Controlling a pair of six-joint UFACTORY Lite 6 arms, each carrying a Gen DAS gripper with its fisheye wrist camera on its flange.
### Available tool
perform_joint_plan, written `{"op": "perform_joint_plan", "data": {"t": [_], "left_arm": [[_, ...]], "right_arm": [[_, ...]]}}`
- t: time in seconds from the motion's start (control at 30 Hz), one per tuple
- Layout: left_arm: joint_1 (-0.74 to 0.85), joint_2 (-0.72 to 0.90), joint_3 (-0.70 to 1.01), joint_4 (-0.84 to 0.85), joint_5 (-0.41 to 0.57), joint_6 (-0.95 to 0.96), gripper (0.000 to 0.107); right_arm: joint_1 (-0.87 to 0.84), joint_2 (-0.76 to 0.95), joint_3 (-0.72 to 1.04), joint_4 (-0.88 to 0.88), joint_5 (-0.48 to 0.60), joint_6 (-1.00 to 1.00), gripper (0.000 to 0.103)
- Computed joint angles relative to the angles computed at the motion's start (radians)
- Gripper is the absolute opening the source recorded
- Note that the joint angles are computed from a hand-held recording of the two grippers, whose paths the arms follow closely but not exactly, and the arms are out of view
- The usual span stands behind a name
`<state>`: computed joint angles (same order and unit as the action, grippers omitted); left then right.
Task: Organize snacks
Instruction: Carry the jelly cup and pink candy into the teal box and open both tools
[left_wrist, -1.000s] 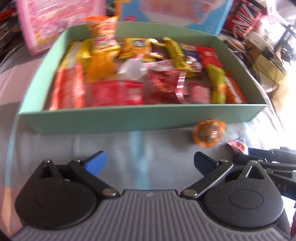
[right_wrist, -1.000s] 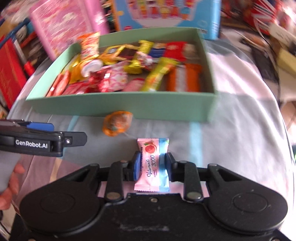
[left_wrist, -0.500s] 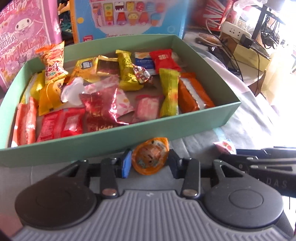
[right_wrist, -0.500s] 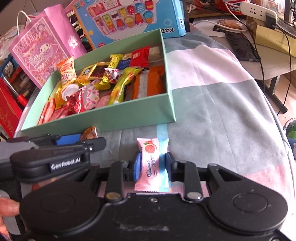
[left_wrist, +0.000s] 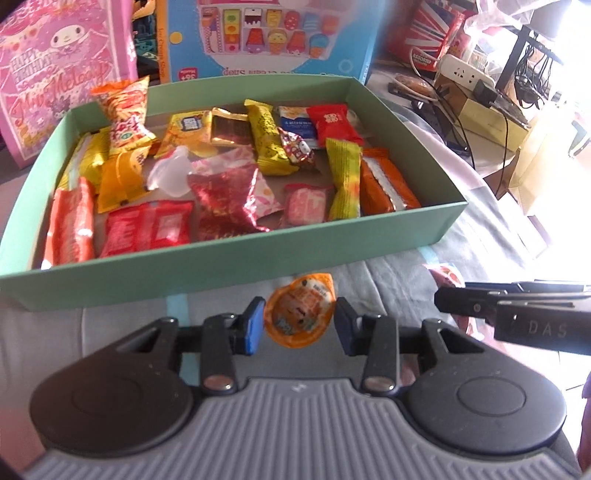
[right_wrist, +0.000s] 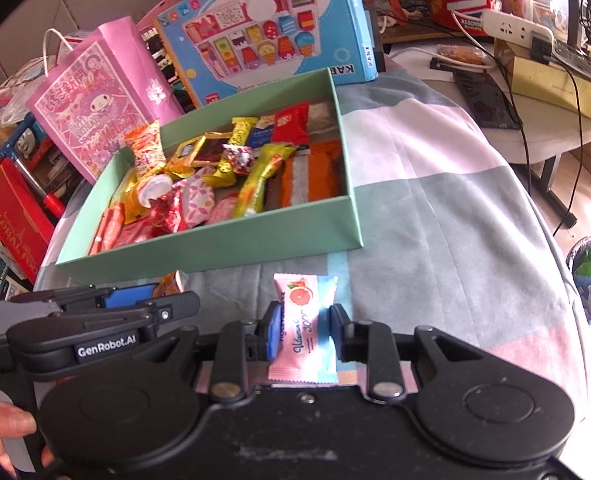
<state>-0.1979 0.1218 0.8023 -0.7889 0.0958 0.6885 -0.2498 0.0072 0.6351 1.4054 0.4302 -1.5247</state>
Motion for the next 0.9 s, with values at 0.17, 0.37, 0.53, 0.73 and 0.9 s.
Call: {"op": "perform_joint_plan", "data": {"t": [0.17, 0.37, 0.53, 0.73, 0.9], "left_arm": [[0.061, -0.12, -0.074, -0.044, 0.064, 0.068, 0.039], [0.179, -0.241, -0.086, -0.002, 0.157, 0.085, 0.04], [0.323, -0.216, 0.023, 0.0, 0.246, 0.149, 0.04], [0.434, -0.07, 0.22, 0.036, 0.307, 0.158, 0.04], [0.473, 0.08, 0.392, 0.079, 0.342, 0.12, 0.04]], "right_arm": [[0.019, -0.089, -0.011, -0.109, 0.017, 0.136, 0.027], [0.091, -0.138, 0.045, -0.203, 0.02, 0.298, 0.027], [0.169, -0.093, 0.159, -0.281, 0.005, 0.436, 0.027], [0.251, 0.052, 0.355, -0.36, -0.008, 0.585, 0.027], [0.297, 0.208, 0.532, -0.42, -0.01, 0.696, 0.027]]}}
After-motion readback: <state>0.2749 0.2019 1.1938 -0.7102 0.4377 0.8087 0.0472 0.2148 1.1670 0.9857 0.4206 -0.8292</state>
